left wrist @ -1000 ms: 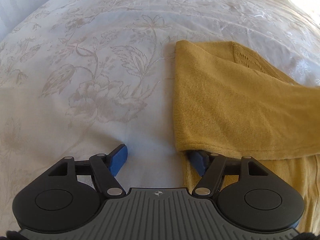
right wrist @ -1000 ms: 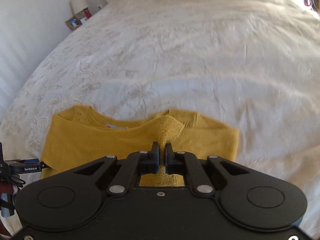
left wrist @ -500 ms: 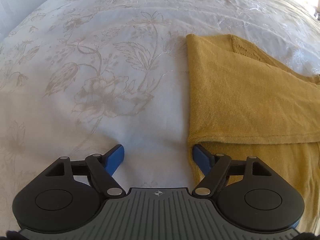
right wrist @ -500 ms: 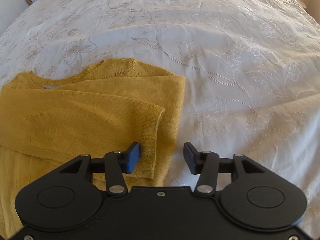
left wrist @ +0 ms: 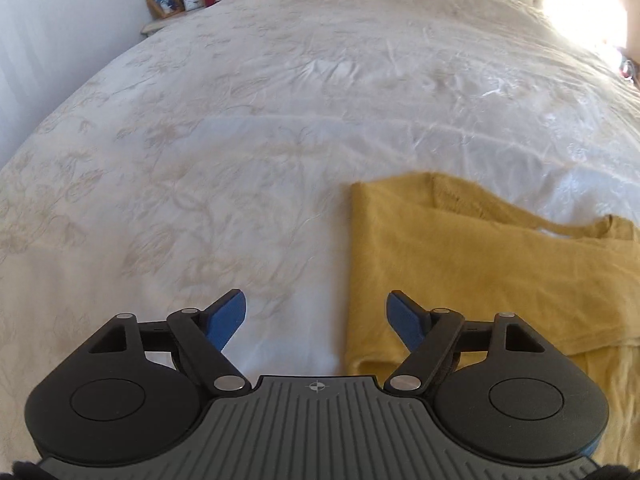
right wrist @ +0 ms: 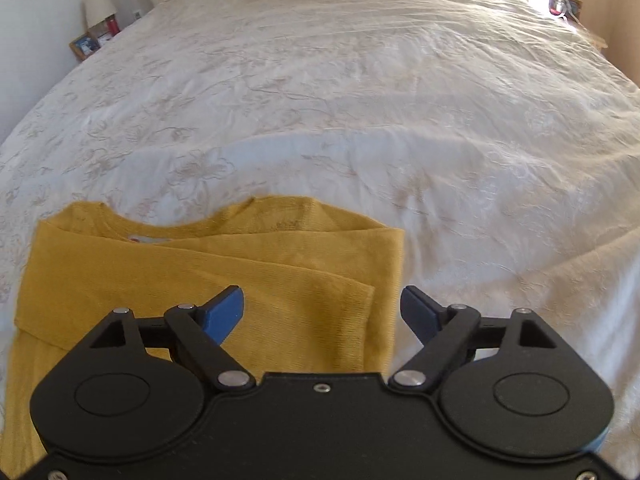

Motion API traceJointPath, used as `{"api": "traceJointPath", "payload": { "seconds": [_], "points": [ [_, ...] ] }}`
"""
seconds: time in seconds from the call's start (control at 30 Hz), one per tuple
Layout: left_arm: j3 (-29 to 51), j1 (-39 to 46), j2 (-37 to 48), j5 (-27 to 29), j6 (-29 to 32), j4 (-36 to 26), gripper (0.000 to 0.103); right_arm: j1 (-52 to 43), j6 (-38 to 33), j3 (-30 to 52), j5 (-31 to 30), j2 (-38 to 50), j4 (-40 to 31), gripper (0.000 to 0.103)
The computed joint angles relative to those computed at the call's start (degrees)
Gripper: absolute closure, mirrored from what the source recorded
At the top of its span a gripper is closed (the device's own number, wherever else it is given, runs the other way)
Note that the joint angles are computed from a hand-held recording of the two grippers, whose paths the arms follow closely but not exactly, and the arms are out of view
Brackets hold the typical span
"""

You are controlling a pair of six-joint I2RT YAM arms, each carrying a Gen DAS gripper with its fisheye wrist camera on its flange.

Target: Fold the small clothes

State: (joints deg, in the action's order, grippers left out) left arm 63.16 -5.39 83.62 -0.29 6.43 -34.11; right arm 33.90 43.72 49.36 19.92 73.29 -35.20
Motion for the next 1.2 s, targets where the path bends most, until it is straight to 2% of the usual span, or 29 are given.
{"api": "traceJointPath", "payload": {
  "seconds": [0.03,0.1,0.23,0.37,0.43,0.5,0.57,0.7,0.87,1.07,1.2],
  "points": [
    [1.3,-1.7,1.9,0.1,-0.7,0.3,0.026,0.6,-0.9,0.6,-0.6,1.4,1.4,0.007],
    [3.4,-4.2,5.5,0.3,-0.8,0.9,0.026,2.1,-2.6,2.5,-1.3,5.3,4.3,0.005],
    [4.1,-8.6,11.0,-3.2,0.3,5.3,0.023,3.0,-3.7,5.0,-2.9,11.3,7.0,0.001],
    [5.5,-8.7,16.1,-6.7,1.8,6.5,0.01,1.8,-2.3,4.4,-4.4,14.5,5.9,0.001],
    [7.4,-6.7,19.0,-5.2,1.4,5.7,0.0,0.3,-0.7,2.4,-4.7,14.2,5.5,0.001],
    [9.7,-4.2,21.0,-0.9,1.2,3.7,0.0,-1.3,0.4,0.0,-4.9,12.4,5.6,0.001],
    [11.3,-3.6,21.5,0.2,2.4,2.0,0.0,-2.3,0.4,-1.2,-5.6,10.3,5.5,0.001],
    [9.4,-4.2,17.2,-1.3,4.9,0.9,0.0,-2.4,2.2,-3.5,-5.2,4.6,3.6,0.001],
    [1.3,-3.4,5.7,1.2,3.1,-2.4,0.0,1.4,9.1,-7.2,-3.3,-6.3,-2.0,0.001],
    [-8.7,-3.0,-8.5,2.4,4.4,-10.8,0.0,13.4,20.5,-9.7,-1.4,-15.6,-12.5,0.001],
    [-15.5,-2.0,-15.6,0.8,7.2,-15.3,0.0,21.8,29.4,-12.4,-0.8,-16.4,-16.6,0.001]
  ]
}}
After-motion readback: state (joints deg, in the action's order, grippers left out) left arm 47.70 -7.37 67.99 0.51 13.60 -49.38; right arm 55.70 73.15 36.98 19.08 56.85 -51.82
